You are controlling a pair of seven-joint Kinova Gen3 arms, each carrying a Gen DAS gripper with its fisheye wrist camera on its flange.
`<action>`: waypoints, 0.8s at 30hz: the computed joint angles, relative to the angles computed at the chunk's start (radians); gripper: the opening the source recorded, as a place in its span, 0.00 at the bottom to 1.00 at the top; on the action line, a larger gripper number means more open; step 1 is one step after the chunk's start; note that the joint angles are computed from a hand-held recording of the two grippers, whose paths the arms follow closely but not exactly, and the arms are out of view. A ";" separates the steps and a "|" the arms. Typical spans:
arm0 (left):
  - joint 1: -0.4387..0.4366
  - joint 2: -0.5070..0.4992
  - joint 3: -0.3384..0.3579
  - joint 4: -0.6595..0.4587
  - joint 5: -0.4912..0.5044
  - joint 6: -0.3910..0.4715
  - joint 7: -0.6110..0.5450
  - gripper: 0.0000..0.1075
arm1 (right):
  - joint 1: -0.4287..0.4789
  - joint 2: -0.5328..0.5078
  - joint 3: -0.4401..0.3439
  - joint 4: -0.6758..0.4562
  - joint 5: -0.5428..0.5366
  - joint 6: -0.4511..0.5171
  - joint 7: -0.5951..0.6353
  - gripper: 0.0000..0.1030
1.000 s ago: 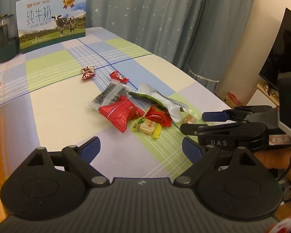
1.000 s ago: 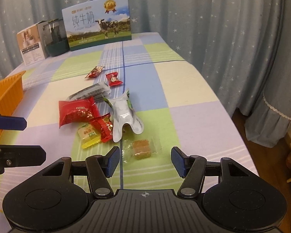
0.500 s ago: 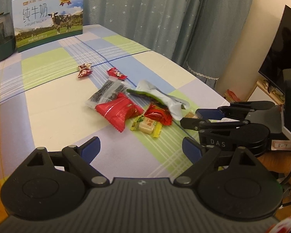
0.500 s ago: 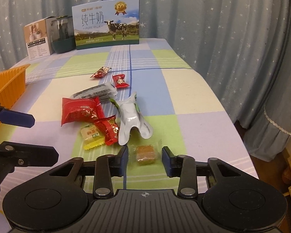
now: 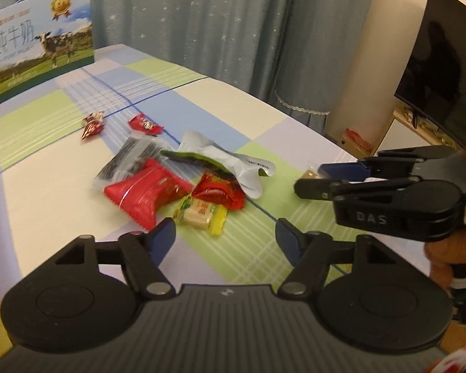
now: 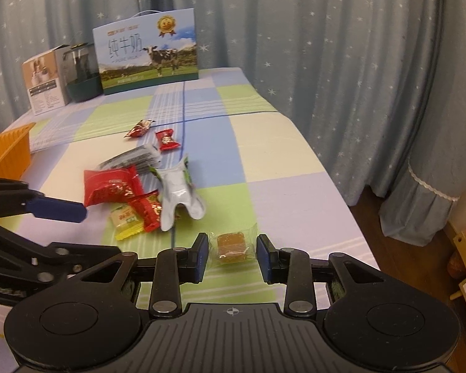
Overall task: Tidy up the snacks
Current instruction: 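Grasp clear-wrapped brown candy with right tool while left tool grasps yellow-wrapped candy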
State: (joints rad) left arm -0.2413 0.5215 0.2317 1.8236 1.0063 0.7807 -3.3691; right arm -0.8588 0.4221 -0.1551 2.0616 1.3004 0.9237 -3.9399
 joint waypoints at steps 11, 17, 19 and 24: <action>0.032 0.050 0.055 -0.015 0.004 -0.142 -0.070 0.53 | -0.001 -0.004 -0.005 0.016 -0.001 -0.002 -0.024 0.33; 0.013 0.052 0.072 -0.016 -0.001 -0.143 -0.065 0.34 | 0.000 0.003 -0.004 0.006 0.002 -0.007 -0.027 0.33; 0.012 0.042 0.070 -0.008 -0.006 -0.150 -0.059 0.28 | -0.003 0.003 -0.004 0.003 -0.001 -0.005 -0.025 0.33; 0.007 0.011 0.059 0.015 -0.025 -0.158 -0.040 0.22 | -0.016 0.000 -0.006 -0.006 -0.010 0.004 -0.020 0.33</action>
State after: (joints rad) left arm -0.2340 0.5328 0.2907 1.8387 0.9809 0.6229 -3.4092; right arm -0.8753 0.4217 -0.1614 2.0556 1.2901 0.9274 -3.9604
